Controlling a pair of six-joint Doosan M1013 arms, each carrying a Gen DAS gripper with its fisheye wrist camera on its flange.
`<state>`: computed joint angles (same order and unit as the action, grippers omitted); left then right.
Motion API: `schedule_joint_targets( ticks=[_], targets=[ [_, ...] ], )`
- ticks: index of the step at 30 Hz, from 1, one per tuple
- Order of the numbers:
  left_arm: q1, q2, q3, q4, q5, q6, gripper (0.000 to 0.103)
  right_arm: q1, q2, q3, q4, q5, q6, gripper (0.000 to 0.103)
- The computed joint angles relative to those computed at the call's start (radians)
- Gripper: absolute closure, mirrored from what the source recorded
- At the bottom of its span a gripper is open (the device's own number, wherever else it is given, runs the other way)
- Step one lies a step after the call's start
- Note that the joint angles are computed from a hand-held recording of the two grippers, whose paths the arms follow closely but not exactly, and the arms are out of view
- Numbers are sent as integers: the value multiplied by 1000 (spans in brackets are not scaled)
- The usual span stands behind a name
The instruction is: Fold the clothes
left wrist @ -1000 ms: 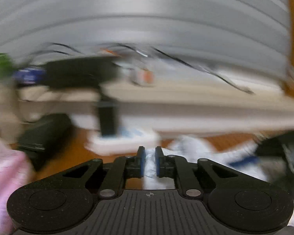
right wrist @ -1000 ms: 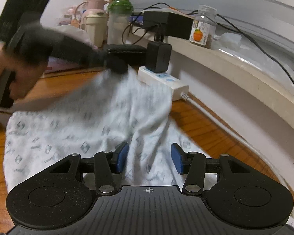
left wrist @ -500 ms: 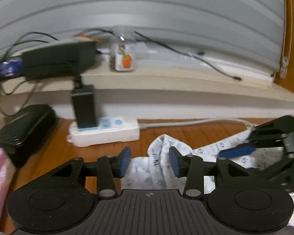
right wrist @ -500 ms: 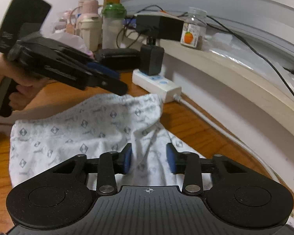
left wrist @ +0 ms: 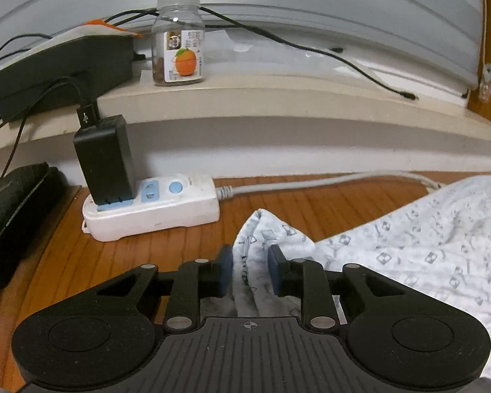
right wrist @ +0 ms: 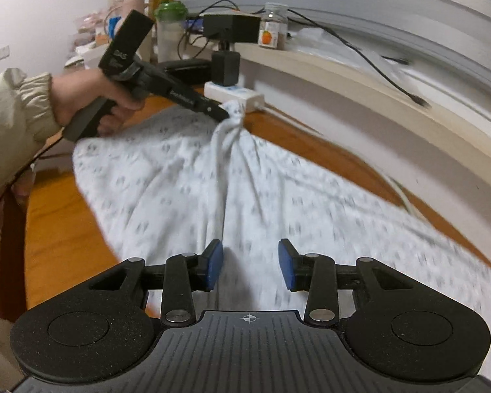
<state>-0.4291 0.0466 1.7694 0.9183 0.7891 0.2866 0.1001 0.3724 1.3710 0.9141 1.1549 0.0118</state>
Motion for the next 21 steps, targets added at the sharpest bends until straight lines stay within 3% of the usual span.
schedule_joint_targets(
  ticks=[21],
  targets=[
    [-3, 16, -13, 8, 34, 11, 77, -135, -120, 174, -8, -108, -101, 66]
  ],
)
